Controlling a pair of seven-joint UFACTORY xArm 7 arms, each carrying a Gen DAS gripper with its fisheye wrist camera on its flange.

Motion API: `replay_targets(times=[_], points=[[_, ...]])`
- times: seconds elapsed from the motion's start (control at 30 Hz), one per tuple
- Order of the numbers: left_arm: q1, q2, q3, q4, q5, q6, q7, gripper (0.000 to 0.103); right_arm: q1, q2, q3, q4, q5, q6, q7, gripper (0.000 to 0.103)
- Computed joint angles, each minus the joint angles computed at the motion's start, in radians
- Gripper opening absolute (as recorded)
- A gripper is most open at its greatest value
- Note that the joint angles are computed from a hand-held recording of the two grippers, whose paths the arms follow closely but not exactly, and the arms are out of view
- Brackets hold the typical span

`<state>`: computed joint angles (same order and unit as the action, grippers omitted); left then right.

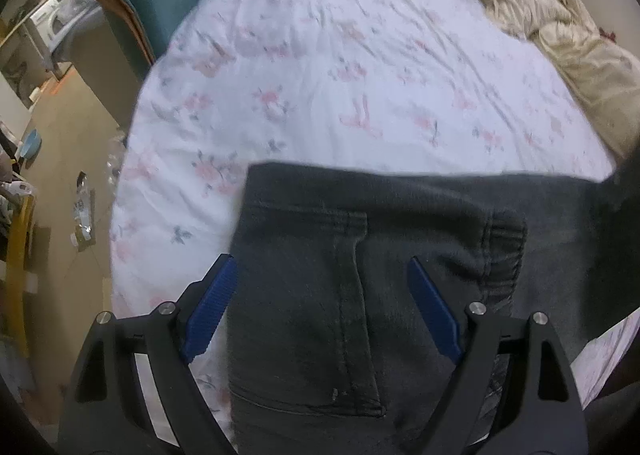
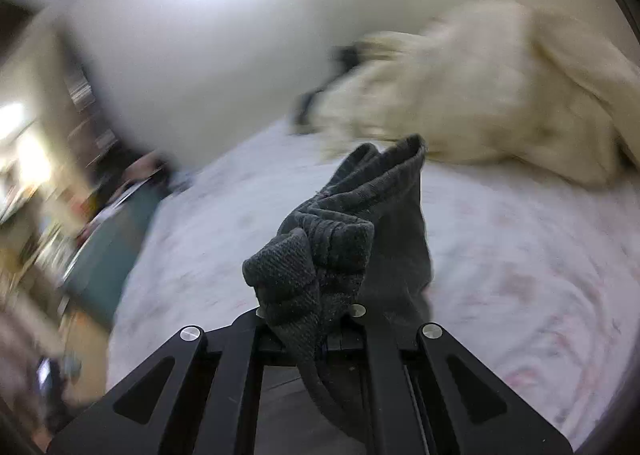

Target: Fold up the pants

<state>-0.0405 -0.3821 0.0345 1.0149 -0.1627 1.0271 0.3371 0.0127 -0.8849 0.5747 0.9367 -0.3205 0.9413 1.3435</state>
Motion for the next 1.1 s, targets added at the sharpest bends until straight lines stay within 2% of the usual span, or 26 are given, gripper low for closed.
replay_targets(times=[0.07, 0.17, 0.23, 0.3, 0.37, 0.4, 0.5, 0.57, 0.67, 0.73, 0.83, 0.9, 1.03, 1.1], points=[[-0.002, 0.006, -0.006, -0.010, 0.007, 0.014, -0.001, 0.084, 0.000, 0.096, 0.063, 0.073, -0.012, -0.051, -0.026, 0.006], [-0.004, 0.020, -0.011, -0.013, 0.009, 0.036, -0.013, 0.084, 0.018, 0.262, 0.172, 0.119, -0.009, -0.191, 0.021, 0.006], [0.001, 0.035, -0.007, -0.005, -0.003, 0.059, -0.037, 0.084, 0.025, 0.431, 0.278, 0.152, -0.037, -0.240, 0.048, 0.006], [0.005, 0.046, -0.003, 0.006, -0.013, 0.073, -0.054, 0.084, 0.052, 0.562, 0.326, 0.143, -0.045, -0.308, 0.090, 0.008], [0.005, 0.049, 0.003, 0.017, -0.032, 0.085, -0.052, 0.084, 0.082, 0.650, 0.345, 0.153, -0.063, -0.295, 0.093, 0.014], [0.004, 0.052, 0.004, 0.021, -0.038, 0.090, -0.050, 0.084, 0.106, 0.668, 0.333, 0.145, -0.052, -0.301, 0.087, 0.016], [0.001, 0.063, 0.006, 0.044, -0.057, 0.112, -0.039, 0.084, 0.197, 0.657, 0.230, 0.115, 0.047, -0.329, -0.007, 0.032], [0.000, 0.064, 0.007, 0.057, -0.072, 0.115, -0.036, 0.084, 0.269, 0.642, 0.155, 0.104, 0.147, -0.329, -0.068, 0.059], [-0.017, 0.053, 0.020, 0.079, -0.141, 0.121, 0.004, 0.084, 0.429, 0.591, -0.009, 0.061, 0.376, -0.383, -0.228, 0.061], [-0.039, 0.044, 0.030, 0.091, -0.211, 0.137, 0.049, 0.084, 0.463, 0.530, -0.046, 0.040, 0.394, -0.372, -0.231, 0.061], [-0.073, 0.029, 0.023, 0.089, -0.283, 0.166, 0.102, 0.084, 0.441, 0.409, -0.088, 0.005, 0.327, -0.253, -0.124, 0.061], [-0.091, 0.031, -0.005, 0.082, -0.277, 0.169, 0.112, 0.084, 0.395, 0.309, -0.095, -0.044, 0.278, -0.196, -0.012, 0.061], [-0.126, 0.031, -0.041, 0.061, -0.273, 0.138, 0.132, 0.084, 0.323, 0.089, -0.108, -0.207, 0.273, -0.196, 0.204, 0.061], [-0.146, 0.030, -0.055, 0.048, -0.265, 0.122, 0.151, 0.084, 0.312, 0.043, -0.108, -0.253, 0.291, -0.206, 0.263, 0.061]])
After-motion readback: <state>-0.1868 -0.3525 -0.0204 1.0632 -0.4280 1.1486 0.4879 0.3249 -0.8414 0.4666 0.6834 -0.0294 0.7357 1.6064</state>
